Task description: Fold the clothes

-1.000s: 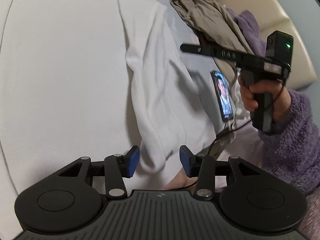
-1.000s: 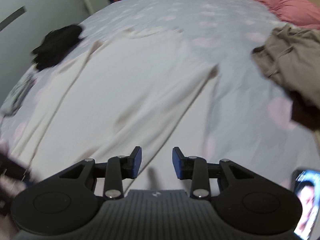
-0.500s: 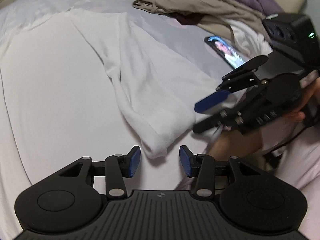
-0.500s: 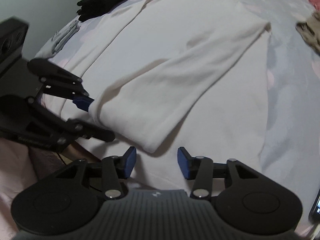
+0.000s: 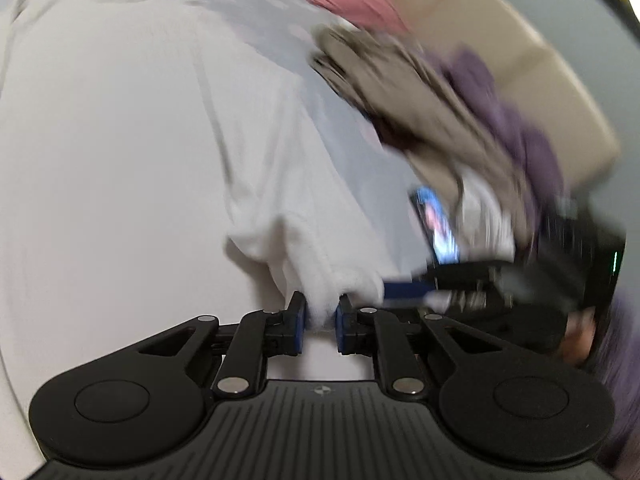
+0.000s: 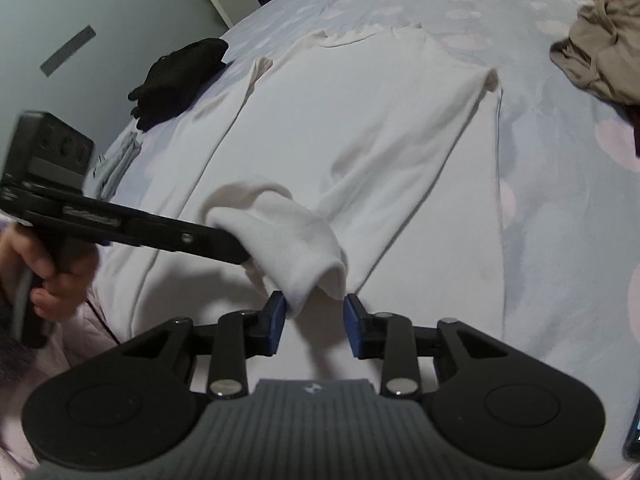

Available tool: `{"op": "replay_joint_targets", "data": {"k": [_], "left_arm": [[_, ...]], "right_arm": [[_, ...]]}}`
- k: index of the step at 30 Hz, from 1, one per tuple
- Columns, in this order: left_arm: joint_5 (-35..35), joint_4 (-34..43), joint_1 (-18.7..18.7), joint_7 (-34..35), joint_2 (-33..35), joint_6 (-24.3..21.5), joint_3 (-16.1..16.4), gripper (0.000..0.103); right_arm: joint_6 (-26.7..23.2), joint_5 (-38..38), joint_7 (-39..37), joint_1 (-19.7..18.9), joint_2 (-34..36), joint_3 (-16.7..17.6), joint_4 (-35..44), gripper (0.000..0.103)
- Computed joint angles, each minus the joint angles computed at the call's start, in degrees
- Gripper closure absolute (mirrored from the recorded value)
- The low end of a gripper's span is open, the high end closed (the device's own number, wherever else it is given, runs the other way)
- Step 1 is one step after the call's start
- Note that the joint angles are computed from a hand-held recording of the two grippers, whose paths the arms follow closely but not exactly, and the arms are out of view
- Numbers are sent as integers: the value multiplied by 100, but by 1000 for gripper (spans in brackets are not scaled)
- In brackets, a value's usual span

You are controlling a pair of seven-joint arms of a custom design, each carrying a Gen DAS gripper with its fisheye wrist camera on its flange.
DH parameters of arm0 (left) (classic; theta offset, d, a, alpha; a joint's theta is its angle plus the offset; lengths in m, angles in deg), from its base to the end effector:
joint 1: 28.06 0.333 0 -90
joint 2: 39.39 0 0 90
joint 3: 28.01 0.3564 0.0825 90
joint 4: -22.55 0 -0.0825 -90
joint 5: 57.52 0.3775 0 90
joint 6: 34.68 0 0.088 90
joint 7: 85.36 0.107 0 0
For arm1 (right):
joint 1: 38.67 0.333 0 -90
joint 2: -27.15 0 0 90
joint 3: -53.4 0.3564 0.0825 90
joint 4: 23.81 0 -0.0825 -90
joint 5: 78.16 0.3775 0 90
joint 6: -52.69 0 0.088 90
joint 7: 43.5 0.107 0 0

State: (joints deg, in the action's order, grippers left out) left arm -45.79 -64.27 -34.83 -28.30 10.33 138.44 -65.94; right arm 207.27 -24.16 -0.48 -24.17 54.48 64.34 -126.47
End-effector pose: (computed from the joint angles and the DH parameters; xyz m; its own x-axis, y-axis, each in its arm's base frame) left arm 0.6472 -0.4401 0.3472 -0.1611 -0.7487 0.6430 -0.9032 -0.1508 -0.4019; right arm 0.6456 0.2579 0.3638 0.4964 -0.7671 -0.4064 -0.8075 -0.2361 -0.5406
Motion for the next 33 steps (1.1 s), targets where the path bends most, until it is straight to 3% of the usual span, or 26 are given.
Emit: {"op": "replay_joint_targets", "data": {"k": [8,10,12,15,18,21,24,28,31,33], "left_arm": [[-166,323,-191,-363,196,-99,245,91],[-172,314,-108,-335,231,-53,148,91],[-156,375,-75,-295,290,-47,77,91],[-140,425,-3,-197,355,-27,-53,91],[-123,366,78,-128,325,40,-131,91],[-101,197,178,-208,247,297,-173,91],[-36,98,74,-603,122,518,94,91],[64,154,-366,-1354,-79,369,789,87],[220,171,-562,-1655,-182,325,1086,73],[328,162,-477,-1649,-142,407,965,61]], "right_arm": [[-238,-411,101,111,99,-49,89,66],[-253,-413,-43,96,91,-10,72,65],[-67,-280,-325,83,87,80,54,65],[742,160,-895,75,77,286,-1,66],[978,882,-1385,-170,98,585,147,68],[1036,799,-1098,15,163,367,317,68],[1076,322,-683,240,384,154,576,70],[992,-209,-223,341,718,53,1001,86],[895,-399,307,339,933,12,1324,88],[763,-384,694,258,1026,59,1493,88]]}}
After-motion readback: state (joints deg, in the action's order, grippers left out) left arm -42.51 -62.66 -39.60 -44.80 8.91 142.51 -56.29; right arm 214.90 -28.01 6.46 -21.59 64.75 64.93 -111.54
